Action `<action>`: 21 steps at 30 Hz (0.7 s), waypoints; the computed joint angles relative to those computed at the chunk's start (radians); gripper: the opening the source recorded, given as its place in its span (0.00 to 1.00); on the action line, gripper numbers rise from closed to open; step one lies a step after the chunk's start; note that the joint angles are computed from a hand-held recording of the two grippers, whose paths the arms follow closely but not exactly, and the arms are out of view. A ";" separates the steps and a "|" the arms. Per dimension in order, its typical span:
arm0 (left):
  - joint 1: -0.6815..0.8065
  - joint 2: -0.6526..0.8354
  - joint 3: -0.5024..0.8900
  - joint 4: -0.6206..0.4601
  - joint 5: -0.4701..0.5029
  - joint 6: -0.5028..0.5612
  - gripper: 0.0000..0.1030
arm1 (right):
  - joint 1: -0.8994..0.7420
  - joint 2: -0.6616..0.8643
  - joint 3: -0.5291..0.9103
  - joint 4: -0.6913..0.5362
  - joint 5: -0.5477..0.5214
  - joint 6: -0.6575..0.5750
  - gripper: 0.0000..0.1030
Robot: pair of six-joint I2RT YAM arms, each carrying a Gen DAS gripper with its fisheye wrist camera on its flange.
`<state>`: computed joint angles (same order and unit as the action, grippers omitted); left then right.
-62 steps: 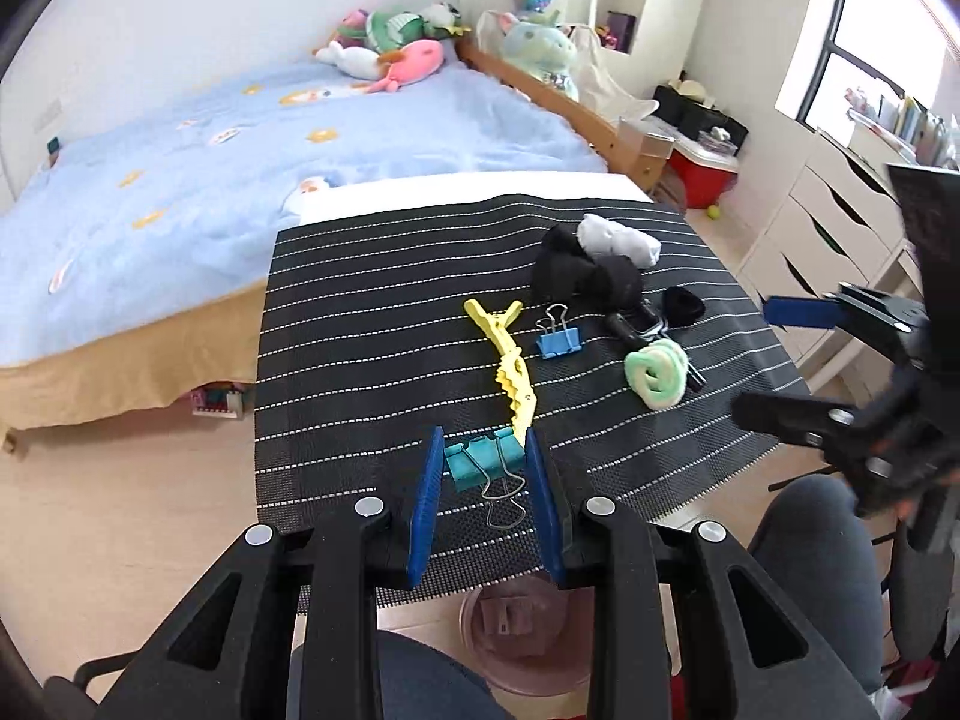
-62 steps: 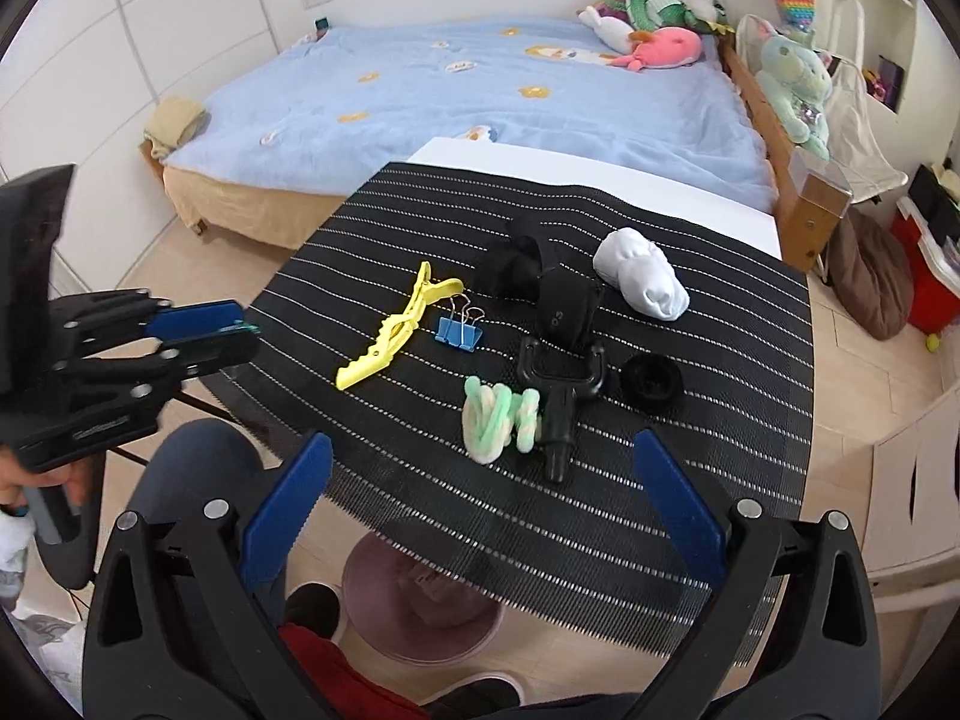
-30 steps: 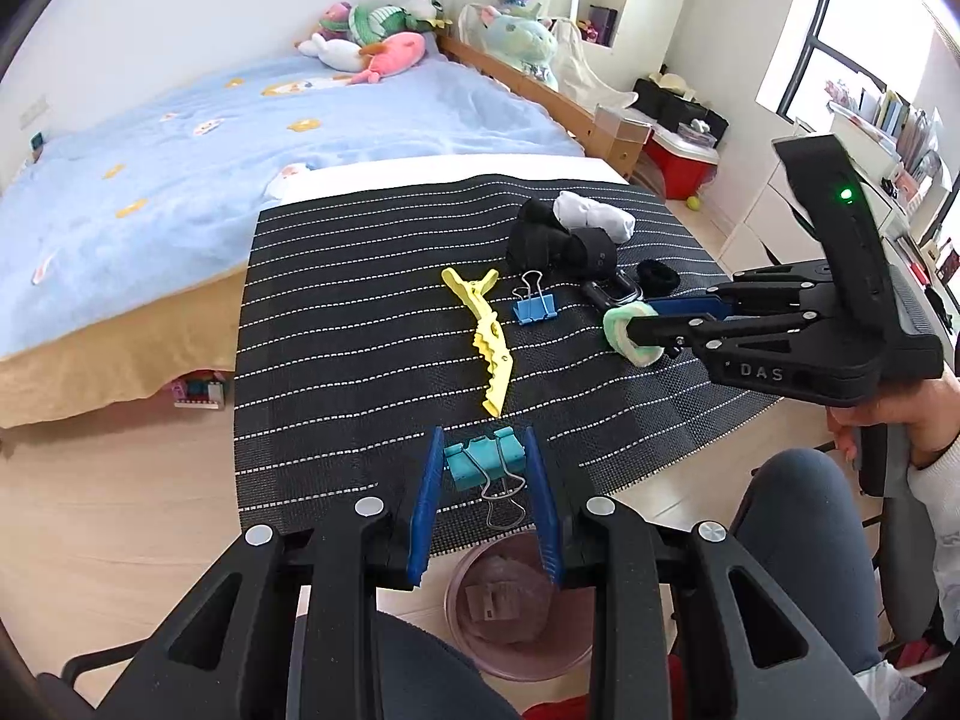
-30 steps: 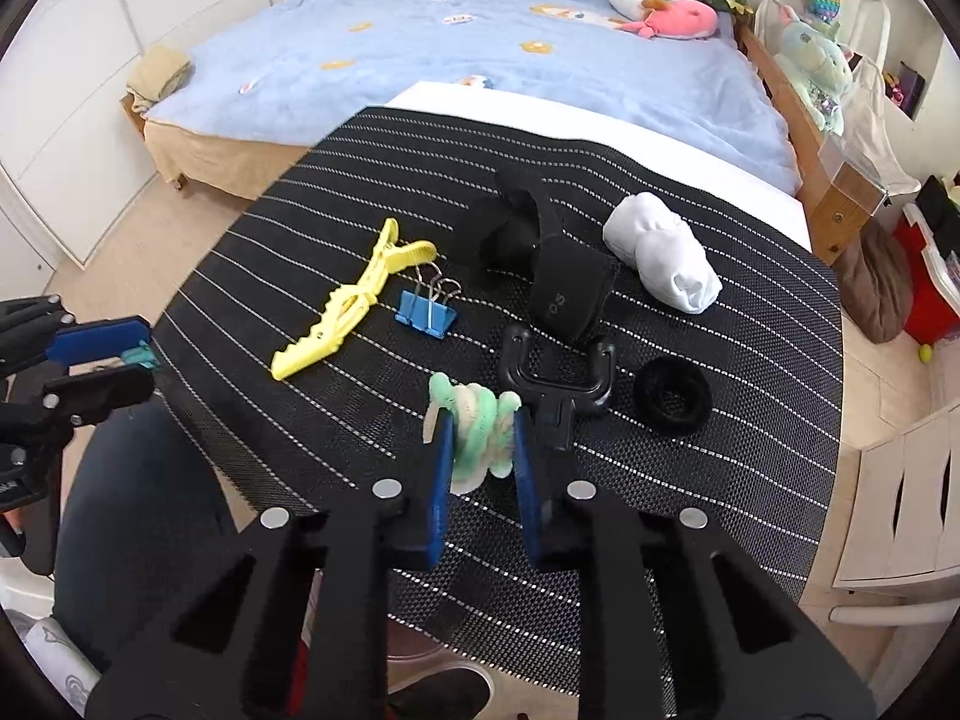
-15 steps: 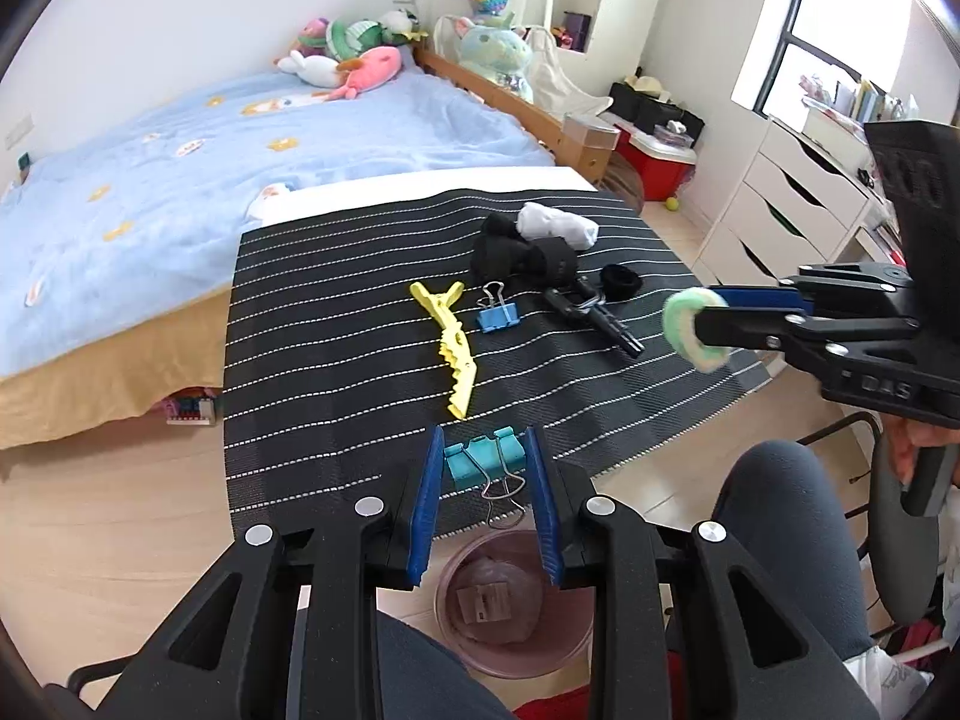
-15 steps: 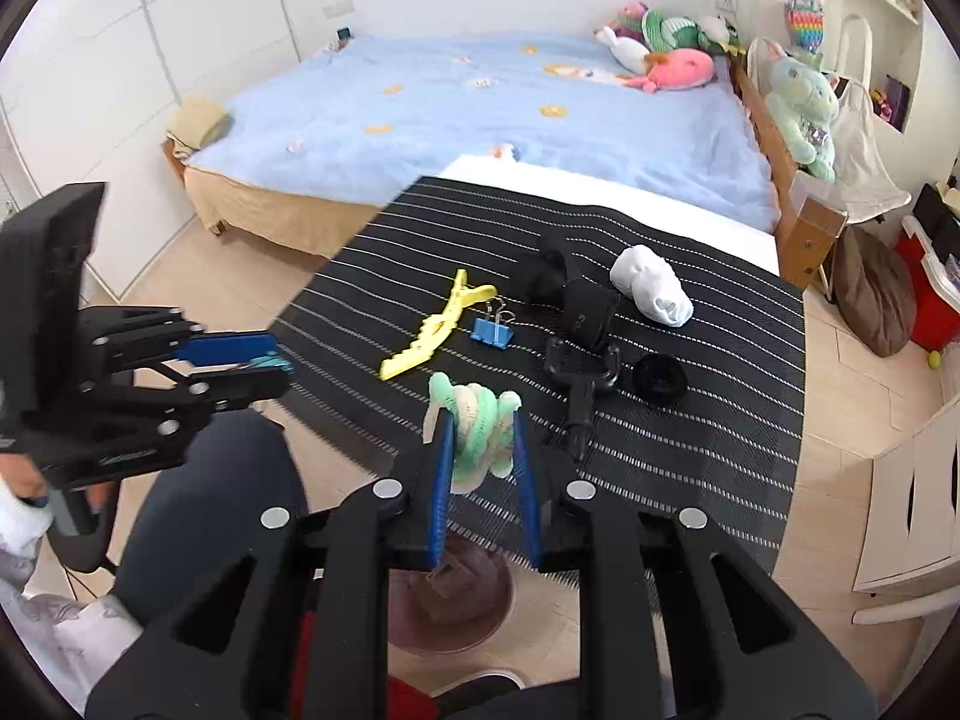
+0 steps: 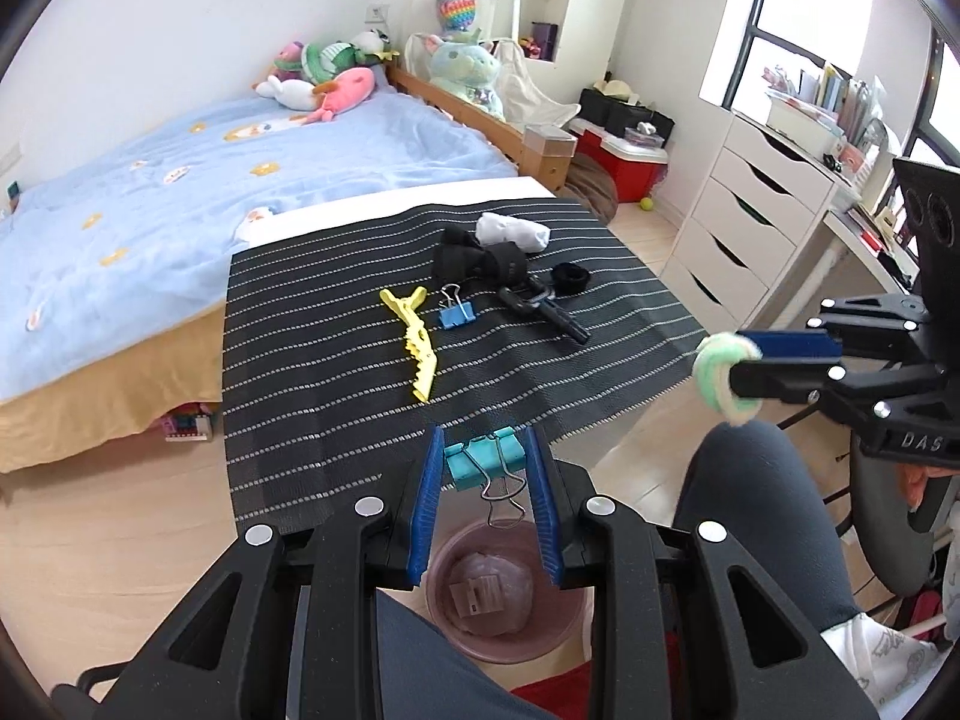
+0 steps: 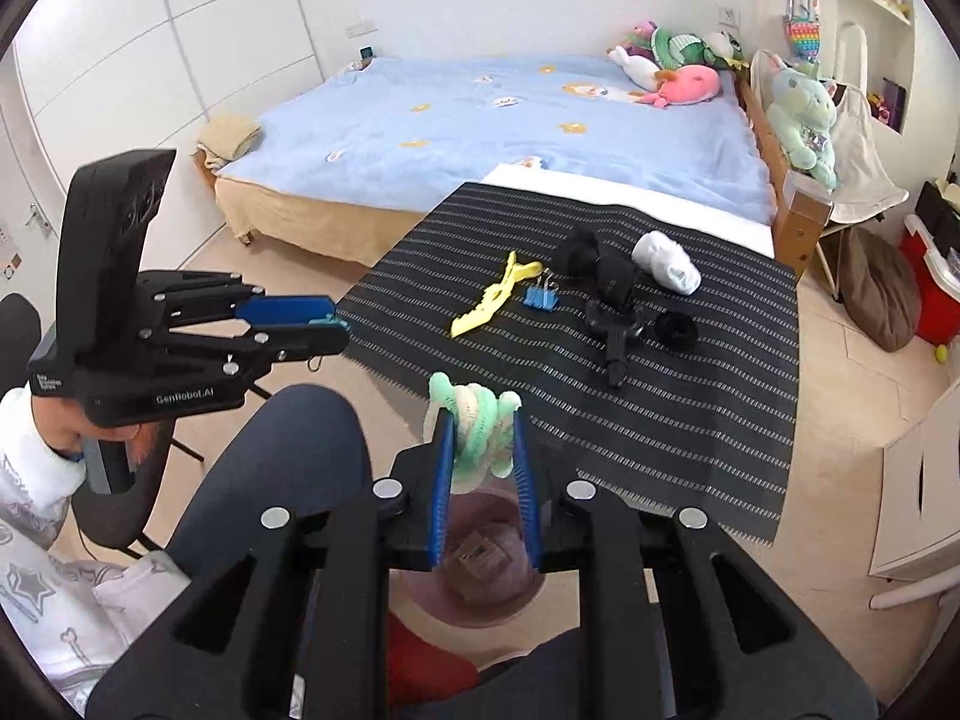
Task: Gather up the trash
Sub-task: 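Open the right tool over the pink bin to drop the green roller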
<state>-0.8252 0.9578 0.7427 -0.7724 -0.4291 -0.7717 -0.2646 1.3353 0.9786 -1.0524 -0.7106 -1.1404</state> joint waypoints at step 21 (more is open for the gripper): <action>-0.094 -0.049 -0.003 -0.062 -0.046 -0.079 0.27 | 0.014 -0.006 -0.077 -0.058 0.023 -0.086 0.77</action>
